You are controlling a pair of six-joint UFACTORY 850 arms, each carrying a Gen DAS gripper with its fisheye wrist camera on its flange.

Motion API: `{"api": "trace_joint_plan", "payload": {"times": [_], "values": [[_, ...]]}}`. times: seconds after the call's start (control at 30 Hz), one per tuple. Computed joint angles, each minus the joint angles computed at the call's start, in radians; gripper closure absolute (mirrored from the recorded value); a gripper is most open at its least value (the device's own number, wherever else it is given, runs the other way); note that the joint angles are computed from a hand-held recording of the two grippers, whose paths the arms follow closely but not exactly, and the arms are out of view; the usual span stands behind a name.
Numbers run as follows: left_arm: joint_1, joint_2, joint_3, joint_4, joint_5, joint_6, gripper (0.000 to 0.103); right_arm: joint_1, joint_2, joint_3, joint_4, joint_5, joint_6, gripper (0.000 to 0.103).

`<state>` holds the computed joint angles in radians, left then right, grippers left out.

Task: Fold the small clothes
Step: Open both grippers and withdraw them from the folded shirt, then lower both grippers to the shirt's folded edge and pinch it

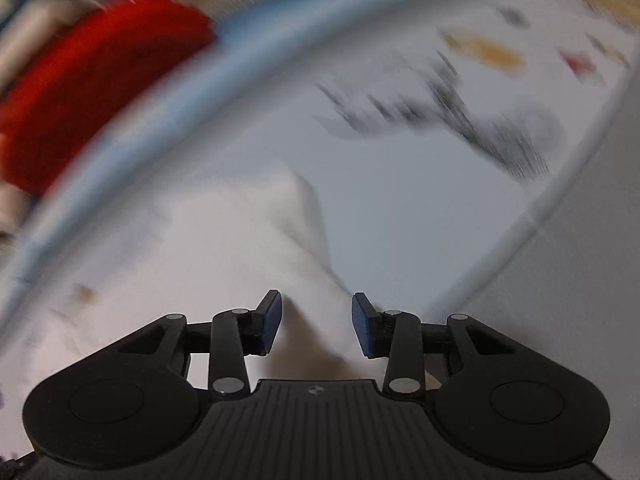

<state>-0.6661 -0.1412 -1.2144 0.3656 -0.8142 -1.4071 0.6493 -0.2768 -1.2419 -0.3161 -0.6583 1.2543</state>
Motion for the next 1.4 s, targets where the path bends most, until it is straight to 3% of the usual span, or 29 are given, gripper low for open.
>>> {"api": "trace_joint_plan", "payload": {"times": [0.1,0.23,0.37,0.47,0.57,0.63,0.7,0.8,0.9,0.97,1.07,1.1,1.13,1.3,1.4], "values": [[-0.042,0.023,-0.012,0.118,-0.031,-0.063,0.022,-0.007,0.032,0.023,0.008,-0.009,0.055,0.053],[-0.155,0.066,-0.015,0.420,-0.125,-0.227,0.021,0.050,0.103,0.029,-0.259,0.023,0.176,0.053],[-0.294,0.107,-0.006,0.616,-0.304,-0.343,0.021,0.121,0.216,0.065,-0.546,0.052,0.288,0.053],[-0.400,0.149,-0.009,0.656,-0.410,-0.409,0.021,0.169,0.306,0.097,-0.639,0.066,0.289,0.053],[-0.495,0.170,-0.032,0.641,-0.490,-0.413,0.019,0.196,0.429,0.152,-0.574,0.126,0.177,0.055],[-0.585,0.176,-0.047,0.631,-0.587,-0.415,0.016,0.229,0.509,0.195,-0.566,0.102,0.140,0.055],[-0.678,0.171,-0.058,0.627,-0.681,-0.436,0.012,0.278,0.581,0.237,-0.568,0.019,0.092,0.054],[-0.790,0.153,-0.054,0.620,-0.764,-0.513,0.011,0.318,0.676,0.308,-0.518,-0.050,0.031,0.054],[-0.865,0.147,0.017,0.584,-0.752,-0.593,0.011,0.365,0.744,0.374,-0.465,-0.137,0.021,0.054],[-0.832,0.138,0.016,0.446,-0.700,-0.560,0.030,0.357,0.755,0.386,-0.380,-0.183,0.035,0.054],[-0.823,0.197,0.079,0.429,-0.602,-0.645,0.049,0.347,0.760,0.407,-0.336,-0.213,0.049,0.054],[-0.818,0.214,0.098,0.416,-0.578,-0.665,0.064,0.346,0.753,0.411,-0.327,-0.231,0.044,0.054],[-0.812,0.227,0.113,0.402,-0.560,-0.673,0.070,0.335,0.750,0.416,-0.303,-0.241,0.040,0.054],[-0.777,0.304,0.200,0.322,-0.415,-0.762,0.072,0.268,0.757,0.446,-0.140,-0.239,0.017,0.056],[-0.741,0.340,0.249,0.246,-0.351,-0.784,0.072,0.235,0.736,0.454,-0.025,-0.252,-0.085,0.060]]}}
